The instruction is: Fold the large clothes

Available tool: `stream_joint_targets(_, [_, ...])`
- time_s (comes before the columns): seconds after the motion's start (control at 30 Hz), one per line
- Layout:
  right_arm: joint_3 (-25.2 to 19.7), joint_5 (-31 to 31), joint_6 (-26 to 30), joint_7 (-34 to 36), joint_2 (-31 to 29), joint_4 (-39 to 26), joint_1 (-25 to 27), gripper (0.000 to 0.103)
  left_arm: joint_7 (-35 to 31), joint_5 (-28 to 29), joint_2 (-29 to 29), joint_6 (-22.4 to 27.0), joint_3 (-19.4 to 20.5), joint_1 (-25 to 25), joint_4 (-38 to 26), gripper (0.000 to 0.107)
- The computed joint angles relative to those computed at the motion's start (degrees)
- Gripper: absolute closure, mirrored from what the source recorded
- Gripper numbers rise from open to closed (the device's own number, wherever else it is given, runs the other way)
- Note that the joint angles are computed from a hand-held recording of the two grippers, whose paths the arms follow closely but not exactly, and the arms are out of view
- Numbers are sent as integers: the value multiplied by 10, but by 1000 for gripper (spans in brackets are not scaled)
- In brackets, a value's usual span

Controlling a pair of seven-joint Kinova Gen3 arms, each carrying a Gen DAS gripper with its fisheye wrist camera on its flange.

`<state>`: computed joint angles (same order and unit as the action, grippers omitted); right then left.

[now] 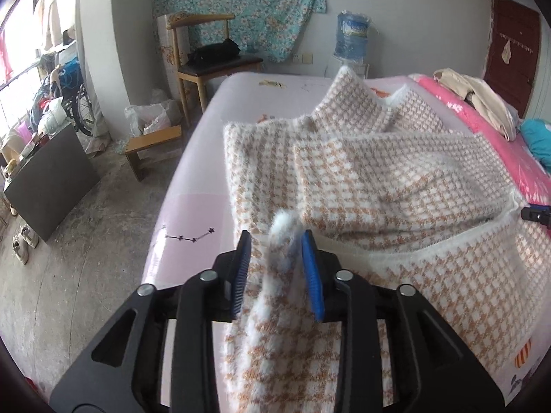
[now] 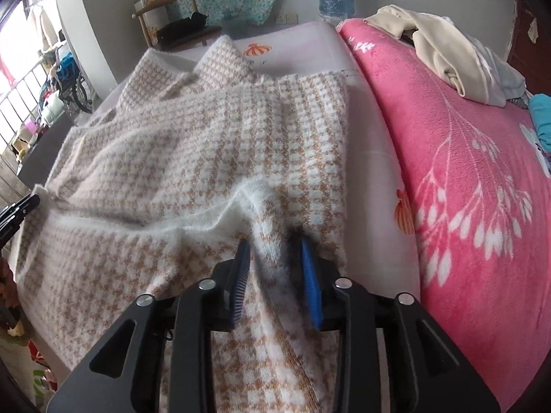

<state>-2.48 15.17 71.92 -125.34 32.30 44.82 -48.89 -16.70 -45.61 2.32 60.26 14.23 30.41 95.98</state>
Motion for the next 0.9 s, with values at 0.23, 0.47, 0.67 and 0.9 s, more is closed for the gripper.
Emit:
stream_joint_targets(0.23, [-49,2,-105,25,-83,99,-15,63,-14,27,-63,-117,22,40,27,75])
stream_joint_targets(0.47, [-40,19,-44,120,-7,52,-99,73,-81,84,60,-69,32,89,-33,70])
stream_joint_targets(0.67, [0,66,25,107,-6,24,-137,73,-51,58,25,-49,14,118,0,69])
stream_joint_targets(0.9, [-33,9,-44,53,-81,157,-39,78,-52,124,-51,-101,25,54,86,96])
